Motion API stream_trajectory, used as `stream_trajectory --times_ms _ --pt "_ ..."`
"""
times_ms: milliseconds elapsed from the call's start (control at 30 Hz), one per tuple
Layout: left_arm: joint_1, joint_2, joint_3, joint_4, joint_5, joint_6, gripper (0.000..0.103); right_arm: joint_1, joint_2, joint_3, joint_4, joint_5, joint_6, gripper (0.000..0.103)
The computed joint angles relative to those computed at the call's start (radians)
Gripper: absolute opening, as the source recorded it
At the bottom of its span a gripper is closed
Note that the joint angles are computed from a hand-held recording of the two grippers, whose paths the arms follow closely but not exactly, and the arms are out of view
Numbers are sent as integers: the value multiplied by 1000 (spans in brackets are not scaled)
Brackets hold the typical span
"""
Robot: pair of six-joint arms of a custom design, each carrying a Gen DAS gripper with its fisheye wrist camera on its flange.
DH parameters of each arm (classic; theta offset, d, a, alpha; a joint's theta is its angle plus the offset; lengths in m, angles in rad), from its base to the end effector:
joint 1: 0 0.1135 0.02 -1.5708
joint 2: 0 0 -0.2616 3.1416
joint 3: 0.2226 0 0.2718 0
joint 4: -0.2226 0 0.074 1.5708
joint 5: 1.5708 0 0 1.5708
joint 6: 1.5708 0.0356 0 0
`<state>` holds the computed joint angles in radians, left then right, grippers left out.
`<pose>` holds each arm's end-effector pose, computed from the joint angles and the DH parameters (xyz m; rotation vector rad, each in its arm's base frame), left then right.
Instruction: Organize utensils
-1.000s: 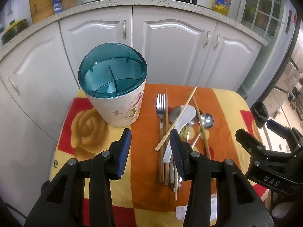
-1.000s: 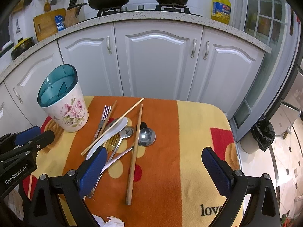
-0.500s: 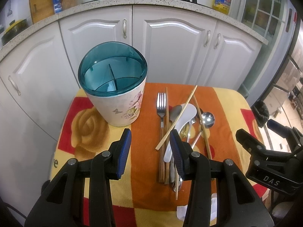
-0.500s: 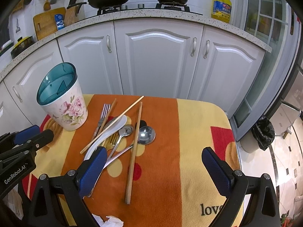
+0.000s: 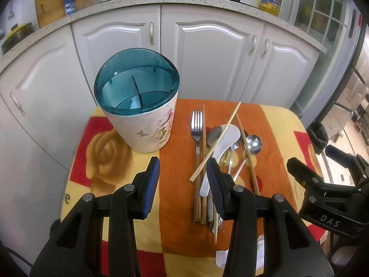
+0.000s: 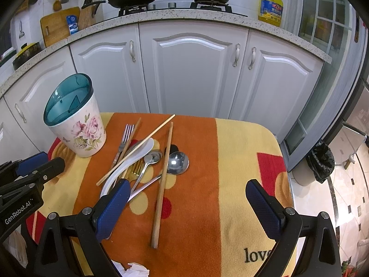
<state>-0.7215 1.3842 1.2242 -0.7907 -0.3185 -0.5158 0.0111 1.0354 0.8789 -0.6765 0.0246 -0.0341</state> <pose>0.2367 -0.1933 0.2998 0.1264 2.4557 -0.1350 0.2315 0.0017 0.2754 -0.0429 2.4035 -0.0403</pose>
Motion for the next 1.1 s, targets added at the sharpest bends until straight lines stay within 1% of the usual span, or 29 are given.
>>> stream_trajectory --times_ms 433,867,1100 --pt "2 2 -3 -4 1 -6 41 3 5 -5 9 7 -1 100" --pt "10 0 -7 1 6 4 41 -1 13 14 -16 -3 -3 100" --pt "21 -5 -12 5 26 -1 41 -17 30 17 -9 -30 -23 100"
